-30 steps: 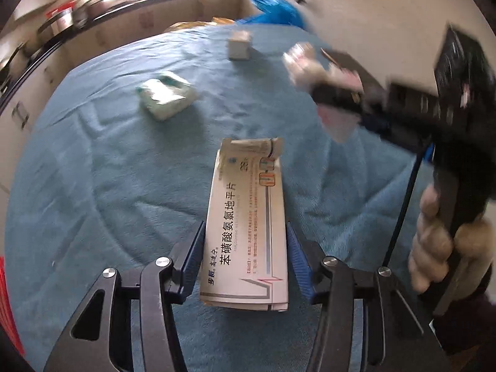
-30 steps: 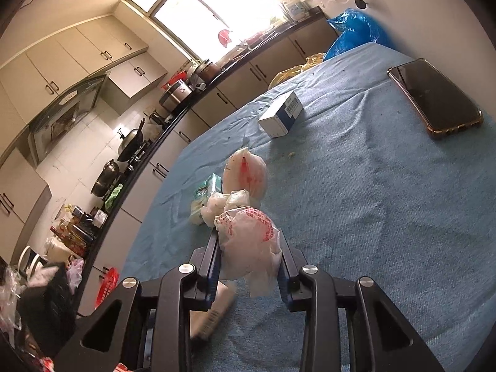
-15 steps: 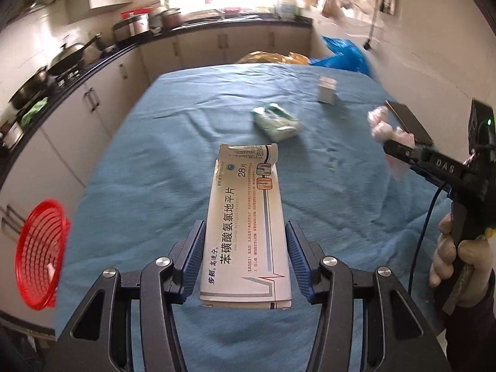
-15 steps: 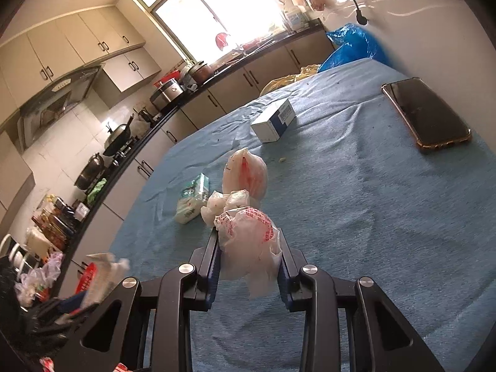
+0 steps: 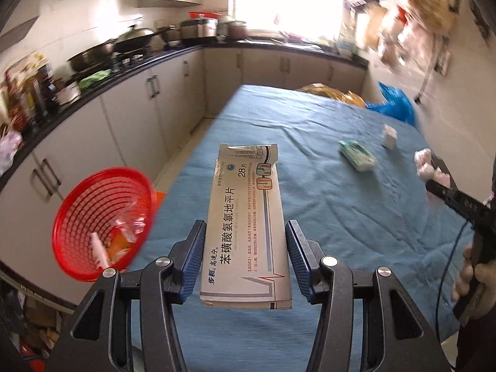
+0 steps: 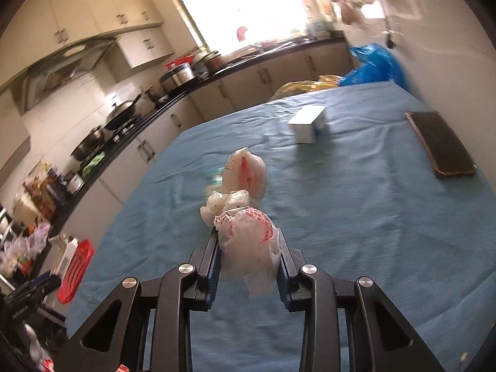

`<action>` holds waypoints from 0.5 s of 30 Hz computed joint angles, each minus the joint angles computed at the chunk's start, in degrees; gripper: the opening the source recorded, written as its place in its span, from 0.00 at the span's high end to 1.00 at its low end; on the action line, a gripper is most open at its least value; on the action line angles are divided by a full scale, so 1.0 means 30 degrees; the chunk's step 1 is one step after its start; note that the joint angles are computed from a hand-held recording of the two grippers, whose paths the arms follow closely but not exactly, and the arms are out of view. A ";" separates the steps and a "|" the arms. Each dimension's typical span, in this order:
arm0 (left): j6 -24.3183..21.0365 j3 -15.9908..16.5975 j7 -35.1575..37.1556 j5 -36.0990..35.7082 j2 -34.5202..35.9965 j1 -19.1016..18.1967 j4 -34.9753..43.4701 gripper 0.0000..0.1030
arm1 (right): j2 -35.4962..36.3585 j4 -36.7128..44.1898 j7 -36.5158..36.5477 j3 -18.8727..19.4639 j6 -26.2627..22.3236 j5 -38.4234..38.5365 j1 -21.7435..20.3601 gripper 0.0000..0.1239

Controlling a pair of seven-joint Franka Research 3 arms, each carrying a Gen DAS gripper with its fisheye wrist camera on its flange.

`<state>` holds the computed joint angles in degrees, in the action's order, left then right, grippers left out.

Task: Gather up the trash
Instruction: 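Carry medicine box and plastic bags to the red basket and open both tools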

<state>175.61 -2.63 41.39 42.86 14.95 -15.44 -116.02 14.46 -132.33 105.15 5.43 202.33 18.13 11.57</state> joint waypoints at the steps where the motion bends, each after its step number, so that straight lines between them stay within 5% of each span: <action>1: 0.0340 0.0265 -0.0347 0.0055 -0.0089 0.0078 -0.0217 0.51 | 0.0069 0.0370 -0.0394 -0.0167 -0.0306 0.0335 0.0505 0.73; 7: 0.1520 0.2243 -0.2491 0.1615 -0.0743 0.0257 -0.1284 0.51 | 0.1178 0.3329 -0.2800 -0.0913 -0.2278 0.1854 0.3084 0.73; 15: 0.1767 0.2514 -0.2929 0.2044 -0.1136 0.2242 -0.1900 0.51 | 0.4320 0.8680 -0.3907 -0.1134 -0.4794 0.1207 0.5132 0.73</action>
<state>180.91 4.91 32.60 48.99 11.54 -8.72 -121.72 27.42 -106.29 93.43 2.03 187.95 21.75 26.96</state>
